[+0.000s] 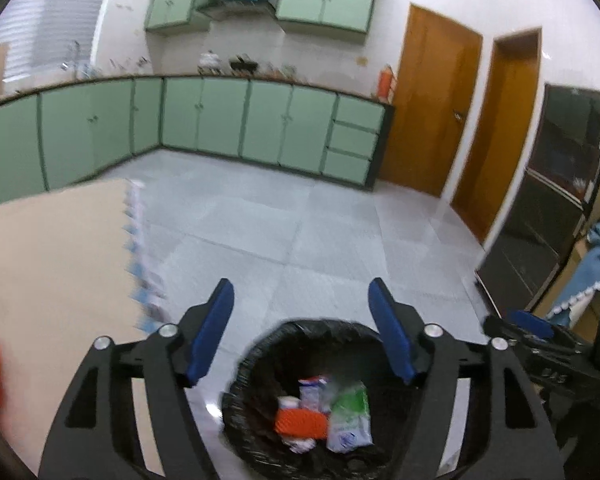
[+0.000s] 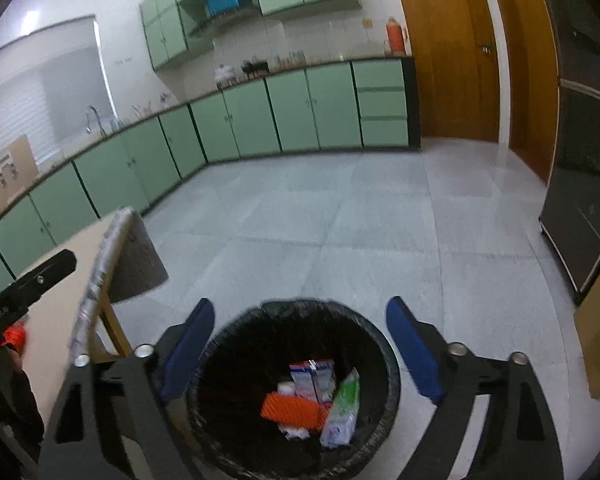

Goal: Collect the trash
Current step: 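Move both tools back over the table toward the remaining trash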

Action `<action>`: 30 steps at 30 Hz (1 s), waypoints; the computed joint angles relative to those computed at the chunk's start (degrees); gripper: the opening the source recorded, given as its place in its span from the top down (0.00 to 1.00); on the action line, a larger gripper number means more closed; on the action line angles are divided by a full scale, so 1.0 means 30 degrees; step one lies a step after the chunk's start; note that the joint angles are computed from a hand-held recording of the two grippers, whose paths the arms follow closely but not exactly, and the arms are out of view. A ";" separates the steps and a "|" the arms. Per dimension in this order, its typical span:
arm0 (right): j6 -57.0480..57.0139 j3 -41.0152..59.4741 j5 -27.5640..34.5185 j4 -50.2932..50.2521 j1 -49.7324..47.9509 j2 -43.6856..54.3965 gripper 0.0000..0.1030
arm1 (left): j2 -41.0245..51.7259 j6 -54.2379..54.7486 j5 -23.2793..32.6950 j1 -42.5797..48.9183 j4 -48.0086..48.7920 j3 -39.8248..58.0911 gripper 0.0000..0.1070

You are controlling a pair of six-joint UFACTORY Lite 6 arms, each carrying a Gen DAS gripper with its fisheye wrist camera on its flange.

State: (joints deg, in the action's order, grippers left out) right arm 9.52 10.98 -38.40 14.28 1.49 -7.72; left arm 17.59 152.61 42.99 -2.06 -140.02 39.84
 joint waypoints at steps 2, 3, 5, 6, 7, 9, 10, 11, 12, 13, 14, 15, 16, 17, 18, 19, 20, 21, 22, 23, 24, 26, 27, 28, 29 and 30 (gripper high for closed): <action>-0.1694 -0.0406 0.0530 0.2433 0.1509 -0.1972 0.08 | -0.1240 -0.0307 0.0234 0.1300 0.0758 -0.0690 0.31; -0.2956 -0.0478 0.0775 0.4173 0.2569 -0.2973 0.06 | -0.1848 -0.0567 0.0299 0.2034 0.1282 -0.0965 0.29; -0.4963 -0.0340 0.0659 0.6980 0.4613 -0.4072 0.06 | -0.3062 -0.0869 0.0766 0.3939 0.2537 -0.1719 0.28; -0.5811 -0.0045 0.0492 0.8142 0.5625 -0.4253 0.06 | -0.3498 -0.0929 0.0913 0.4776 0.3060 -0.1946 0.26; -0.6949 0.0414 0.0109 0.9780 0.7061 -0.4222 0.06 | -0.4087 -0.0993 0.1070 0.5985 0.3758 -0.2247 0.26; -0.8602 0.1592 -0.0755 1.2309 0.9289 -0.3340 0.06 | -0.4476 -0.1587 0.1274 0.7618 0.5030 -0.2230 0.25; -0.9061 0.2098 -0.1085 1.2994 1.0080 -0.2873 0.06 | -0.4675 -0.1807 0.1433 0.8711 0.5704 -0.2269 0.25; -0.9551 0.2982 -0.1422 1.3611 1.1052 -0.1998 0.06 | -0.4757 -0.1998 0.1492 0.9601 0.6268 -0.2170 0.25; -1.0084 0.3959 -0.1813 1.4415 1.1972 -0.0974 0.06 | -0.4737 -0.2085 0.1578 1.0683 0.6830 -0.2041 0.25; -1.0540 0.4725 -0.2137 1.5176 1.2669 -0.0157 0.06 | -0.4756 -0.2281 0.1618 1.1366 0.7298 -0.1889 0.25; -1.1085 0.5824 -0.2360 1.5882 1.3458 0.0949 0.06 | -0.4561 -0.2404 0.1740 1.2225 0.7802 -0.1601 0.25; -1.1360 0.6821 -0.2357 1.6087 1.4040 0.1938 0.06 | -0.4352 -0.2357 0.1867 1.3174 0.8177 -0.1354 0.25; -1.1439 0.7812 -0.2300 1.6149 1.4546 0.2928 0.06 | -0.4190 -0.2381 0.1954 1.3782 0.8481 -0.1119 0.25; -1.1403 0.8598 -0.2216 1.6164 1.4928 0.3715 0.06 | -0.3986 -0.2373 0.2020 1.4412 0.8756 -0.0842 0.24; -1.1323 0.9528 -0.1958 1.6025 1.5272 0.4578 0.06 | -0.3637 -0.2253 0.2179 1.5318 0.9097 -0.0490 0.24; -1.1253 1.0558 -0.1618 1.5797 1.5619 0.5505 0.06 | -0.3364 -0.2172 0.2291 1.5979 0.9308 -0.0208 0.23; -1.1266 1.1192 -0.1521 1.5725 1.5985 0.6091 0.06 | -0.3115 -0.2128 0.2439 1.6550 0.9528 0.0030 0.22; -1.1483 1.2313 -0.1539 1.5757 1.6496 0.7125 0.06 | -0.2862 -0.2062 0.2526 1.7065 0.9648 0.0278 0.21; -1.1745 1.3043 -0.1637 1.5949 1.6897 0.7829 0.06 | -0.2359 -0.1963 0.2670 1.7852 0.9918 0.0732 0.20; -1.2487 1.4477 -0.1592 1.6478 1.7437 0.9058 0.06 | -0.1985 -0.1913 0.2649 1.8286 1.0060 0.1099 0.20; -1.2936 1.5569 -0.1571 1.6870 1.7887 1.0034 0.06 | -0.1534 -0.1719 0.2524 1.8744 1.0100 0.1492 0.20; -1.3573 1.7950 -0.1113 1.7140 1.8382 1.2054 0.06 | -0.0672 -0.1785 0.2402 1.9471 1.0472 0.2397 0.20; -1.3957 1.9336 -0.0751 1.7369 1.8598 1.3158 0.06 | -0.0195 -0.1953 0.2280 1.9864 1.0693 0.2872 0.20; -1.4287 2.0234 -0.0580 1.7635 1.8752 1.3832 0.06 | 0.0220 -0.2109 0.2365 2.0311 1.1055 0.3291 0.20; -1.4780 2.1599 -0.0456 1.8007 1.9009 1.4908 0.06 | 0.0634 -0.2135 0.2345 2.0695 1.1182 0.3669 0.20; -1.5366 2.2840 -0.0415 1.8433 1.9227 1.5865 0.06 | 0.0985 -0.2033 0.2375 2.1060 1.1225 0.3939 0.20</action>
